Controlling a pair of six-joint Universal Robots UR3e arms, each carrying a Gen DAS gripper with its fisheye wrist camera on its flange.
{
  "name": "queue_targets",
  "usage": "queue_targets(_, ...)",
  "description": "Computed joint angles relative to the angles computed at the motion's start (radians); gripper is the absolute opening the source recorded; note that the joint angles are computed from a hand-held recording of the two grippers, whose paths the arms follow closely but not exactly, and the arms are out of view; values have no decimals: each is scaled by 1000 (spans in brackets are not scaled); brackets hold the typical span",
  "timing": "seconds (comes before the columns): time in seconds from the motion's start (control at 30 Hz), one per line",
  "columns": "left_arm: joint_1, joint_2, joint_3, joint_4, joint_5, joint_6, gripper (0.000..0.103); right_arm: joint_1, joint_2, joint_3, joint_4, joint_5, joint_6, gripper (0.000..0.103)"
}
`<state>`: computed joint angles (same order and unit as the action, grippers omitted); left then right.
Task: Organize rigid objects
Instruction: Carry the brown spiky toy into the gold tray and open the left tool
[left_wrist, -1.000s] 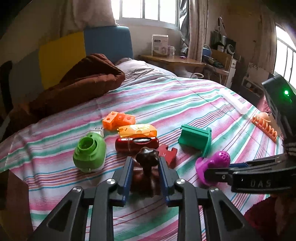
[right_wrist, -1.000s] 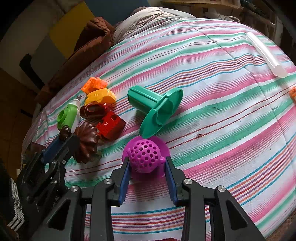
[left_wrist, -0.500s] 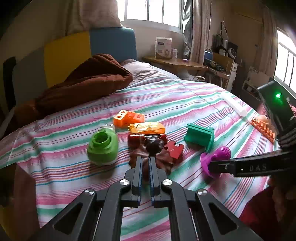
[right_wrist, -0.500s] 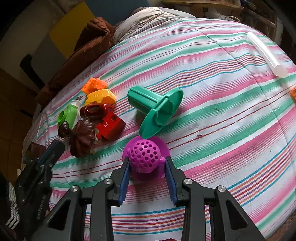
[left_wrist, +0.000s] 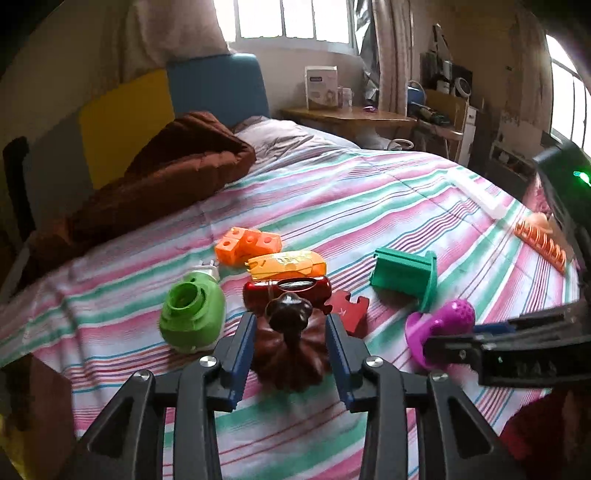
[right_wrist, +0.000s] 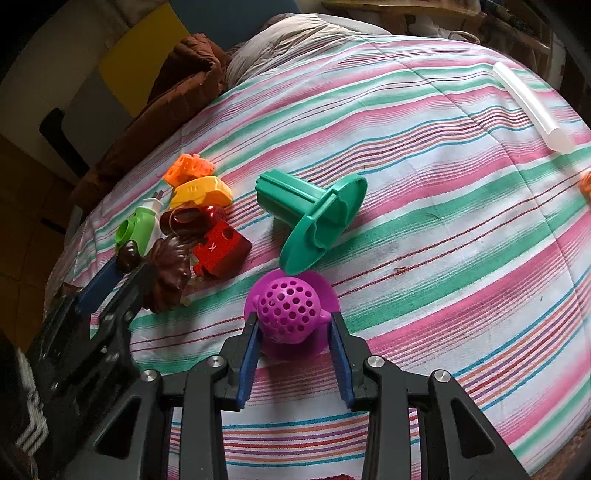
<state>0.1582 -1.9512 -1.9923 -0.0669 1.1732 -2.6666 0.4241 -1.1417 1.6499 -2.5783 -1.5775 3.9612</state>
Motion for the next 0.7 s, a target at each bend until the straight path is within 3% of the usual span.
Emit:
queue_targets(0.1,8,-21,19,-14,-27,-8,17,-5,-2,4,-5,6,-4,37)
queue_targets(0.43,132,110,-134,-33,-151,70,13,-18,-16,40,-56,39,-18,37)
queue_targets(0.7,310,327,-310,-154,-296,189,13,3,7,5,-49,50,-58,36)
